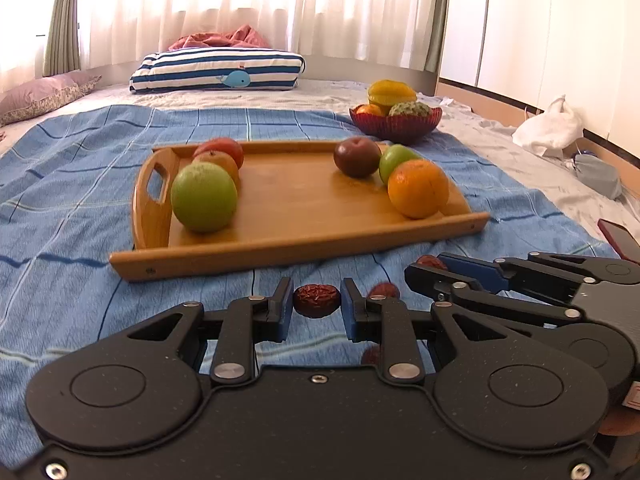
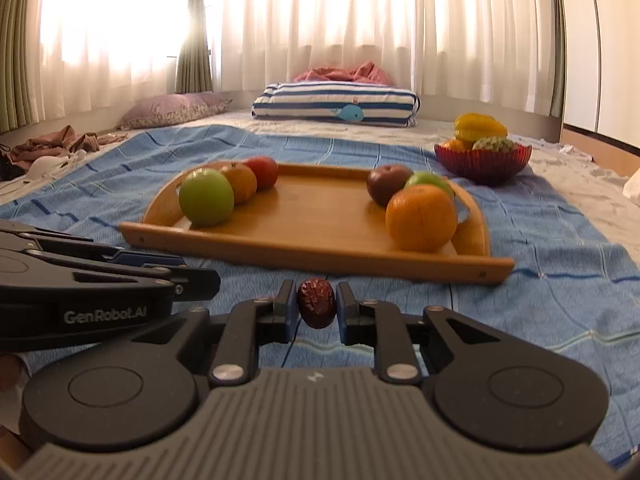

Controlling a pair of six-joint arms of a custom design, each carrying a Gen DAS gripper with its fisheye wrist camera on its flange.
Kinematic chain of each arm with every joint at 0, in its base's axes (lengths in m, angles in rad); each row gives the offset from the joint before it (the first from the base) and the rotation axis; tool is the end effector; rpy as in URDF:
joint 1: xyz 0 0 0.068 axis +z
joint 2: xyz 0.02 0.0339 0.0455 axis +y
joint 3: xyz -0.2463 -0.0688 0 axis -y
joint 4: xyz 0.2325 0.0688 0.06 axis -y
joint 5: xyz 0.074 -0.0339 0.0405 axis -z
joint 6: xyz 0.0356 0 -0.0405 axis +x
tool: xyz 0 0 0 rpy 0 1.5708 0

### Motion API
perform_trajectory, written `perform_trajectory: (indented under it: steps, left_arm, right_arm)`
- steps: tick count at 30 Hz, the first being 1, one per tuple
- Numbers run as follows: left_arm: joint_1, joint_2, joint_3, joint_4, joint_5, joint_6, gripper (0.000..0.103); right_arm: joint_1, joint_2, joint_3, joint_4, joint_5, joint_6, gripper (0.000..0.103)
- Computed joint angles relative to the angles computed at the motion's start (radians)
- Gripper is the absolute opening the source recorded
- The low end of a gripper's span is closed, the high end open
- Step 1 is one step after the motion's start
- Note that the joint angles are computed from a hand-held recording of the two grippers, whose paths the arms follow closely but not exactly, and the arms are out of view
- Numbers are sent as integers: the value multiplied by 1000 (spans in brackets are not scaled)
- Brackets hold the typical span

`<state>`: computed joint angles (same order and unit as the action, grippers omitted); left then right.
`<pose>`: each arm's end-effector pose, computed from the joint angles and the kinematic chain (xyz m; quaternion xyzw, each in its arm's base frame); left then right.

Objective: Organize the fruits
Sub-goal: 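Carry both held red dates up and over the wooden tray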

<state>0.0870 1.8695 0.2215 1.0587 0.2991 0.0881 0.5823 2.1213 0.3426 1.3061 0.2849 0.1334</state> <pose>0.2242 0.0090 0.0524 0.0707 0.8721 -0.0902 0.4757 0.2192 0.1324 0.0343 -0.1157 0.8397 0.0675 0.5263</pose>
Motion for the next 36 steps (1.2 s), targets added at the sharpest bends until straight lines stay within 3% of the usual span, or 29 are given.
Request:
perform_trajectory:
  steps: [9,20,31,36]
  left_arm:
    - [-8,-40,103,-104,-5,-15,24]
    - [-27,41,294,-231,-36,-39,24]
    - [16,81,247,-161,-20,2,24]
    - [14,90,223,-128,-21,22,24]
  right_arm:
    - [-42,-65,42,-79,-32,-28,25]
    - [-112,-49,170,-207,-89,-13,25]
    - [-107,-20,113,-197,-125,-14,28]
    - [-91,-21,153,-255,-138,-32,33]
